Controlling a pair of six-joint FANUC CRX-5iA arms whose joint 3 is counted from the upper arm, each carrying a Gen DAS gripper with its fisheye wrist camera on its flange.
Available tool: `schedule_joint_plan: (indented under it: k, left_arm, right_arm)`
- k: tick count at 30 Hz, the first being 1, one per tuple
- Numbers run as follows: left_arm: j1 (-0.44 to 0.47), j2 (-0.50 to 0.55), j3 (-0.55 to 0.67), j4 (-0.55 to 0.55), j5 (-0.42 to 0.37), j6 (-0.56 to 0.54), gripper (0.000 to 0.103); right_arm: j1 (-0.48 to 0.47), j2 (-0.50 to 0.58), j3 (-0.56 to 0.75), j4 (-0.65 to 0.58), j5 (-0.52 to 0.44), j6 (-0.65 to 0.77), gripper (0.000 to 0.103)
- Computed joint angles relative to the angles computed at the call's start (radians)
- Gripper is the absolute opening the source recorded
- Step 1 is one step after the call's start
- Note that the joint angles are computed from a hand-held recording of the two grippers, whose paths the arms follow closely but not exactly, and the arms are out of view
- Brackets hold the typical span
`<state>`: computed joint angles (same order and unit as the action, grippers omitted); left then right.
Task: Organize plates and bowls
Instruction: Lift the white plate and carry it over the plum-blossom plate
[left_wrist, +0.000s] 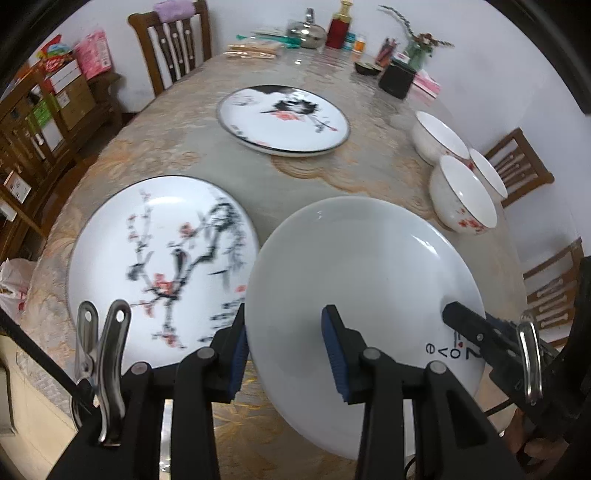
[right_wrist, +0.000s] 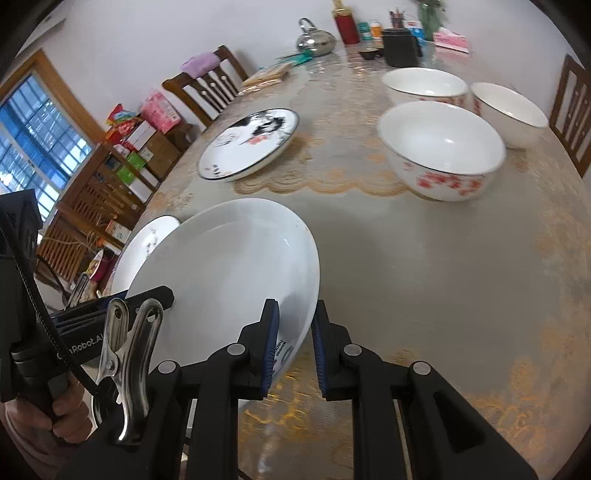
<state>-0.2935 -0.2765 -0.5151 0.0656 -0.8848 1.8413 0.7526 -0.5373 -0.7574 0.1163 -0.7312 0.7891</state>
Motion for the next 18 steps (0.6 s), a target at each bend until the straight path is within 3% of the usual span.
schedule_joint_plan:
  k: [18]
  left_arm:
    - [0.359,-0.127,-0.122,0.128,-0.065,-0.399,0.039]
  right_arm:
    - [0.207,0.192,0.053,0.163,0.111,-0.304,0.019]
